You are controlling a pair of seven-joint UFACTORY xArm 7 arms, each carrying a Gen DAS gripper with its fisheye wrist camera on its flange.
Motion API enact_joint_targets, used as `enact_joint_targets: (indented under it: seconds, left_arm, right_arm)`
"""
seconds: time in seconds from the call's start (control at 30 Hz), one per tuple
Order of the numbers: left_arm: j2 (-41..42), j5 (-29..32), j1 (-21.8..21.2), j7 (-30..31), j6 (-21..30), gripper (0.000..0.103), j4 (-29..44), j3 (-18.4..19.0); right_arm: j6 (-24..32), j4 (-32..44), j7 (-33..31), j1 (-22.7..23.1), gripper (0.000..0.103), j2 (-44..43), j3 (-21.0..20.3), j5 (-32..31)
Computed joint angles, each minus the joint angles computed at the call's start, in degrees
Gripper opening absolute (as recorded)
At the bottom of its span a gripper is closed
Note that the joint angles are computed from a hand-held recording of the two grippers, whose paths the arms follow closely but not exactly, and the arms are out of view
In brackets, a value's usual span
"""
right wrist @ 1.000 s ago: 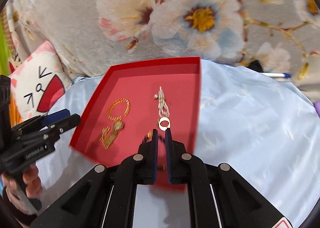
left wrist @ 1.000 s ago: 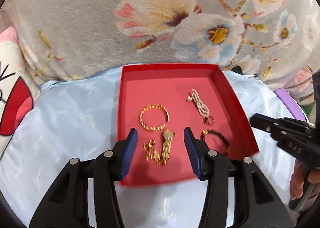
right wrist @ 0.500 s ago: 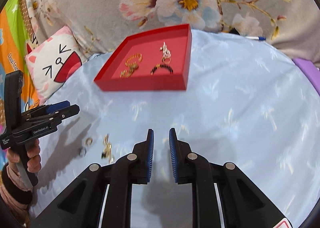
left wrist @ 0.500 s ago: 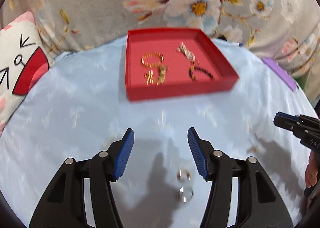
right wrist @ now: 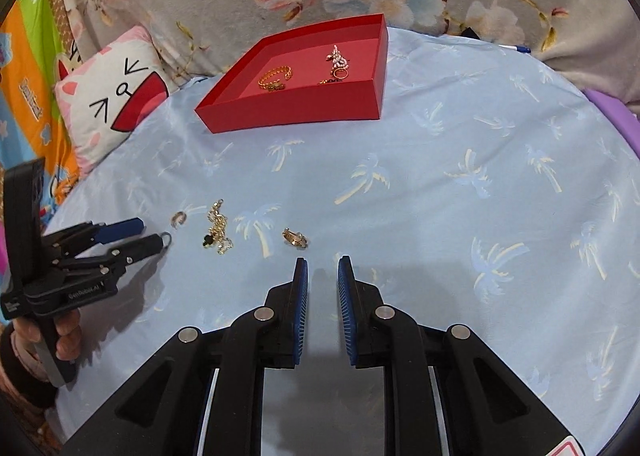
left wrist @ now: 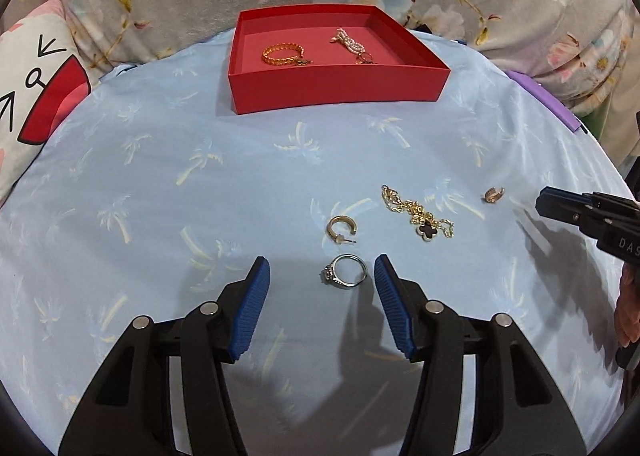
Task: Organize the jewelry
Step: 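Withdraw both open tools from the box toward the remaining jewelry, then grasp the silver stone ring with the left tool while the right tool grasps the small gold earring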
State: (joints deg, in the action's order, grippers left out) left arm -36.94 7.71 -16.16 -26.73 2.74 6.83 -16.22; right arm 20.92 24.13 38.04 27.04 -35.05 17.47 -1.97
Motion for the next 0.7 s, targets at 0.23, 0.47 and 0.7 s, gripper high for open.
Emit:
enact_joint_targets:
  seconds: [0.23, 0.47, 0.7]
  left_arm:
    - [0.60, 0.50, -1.37, 1.10, -0.47, 0.050, -0.19, -0.07]
    - [1.66, 1.07, -0.28, 0.24, -0.91, 0.050, 0.65, -2.94]
    - [2.55, 2.97, 2.11, -1.55, -1.32, 0.028, 1.59, -5.23]
  right_arm:
    - [-0.48, 0.38, -0.35, 0.74, 0.017, 1.31, 0.32, -0.07]
    - [-0.80, 0.55, -0.68, 1.16, 0.017, 2.00, -0.33, 0.39]
    - [-1.13, 1.21, -0.76, 1.28, 0.017, 3.37, 0.07, 0.43]
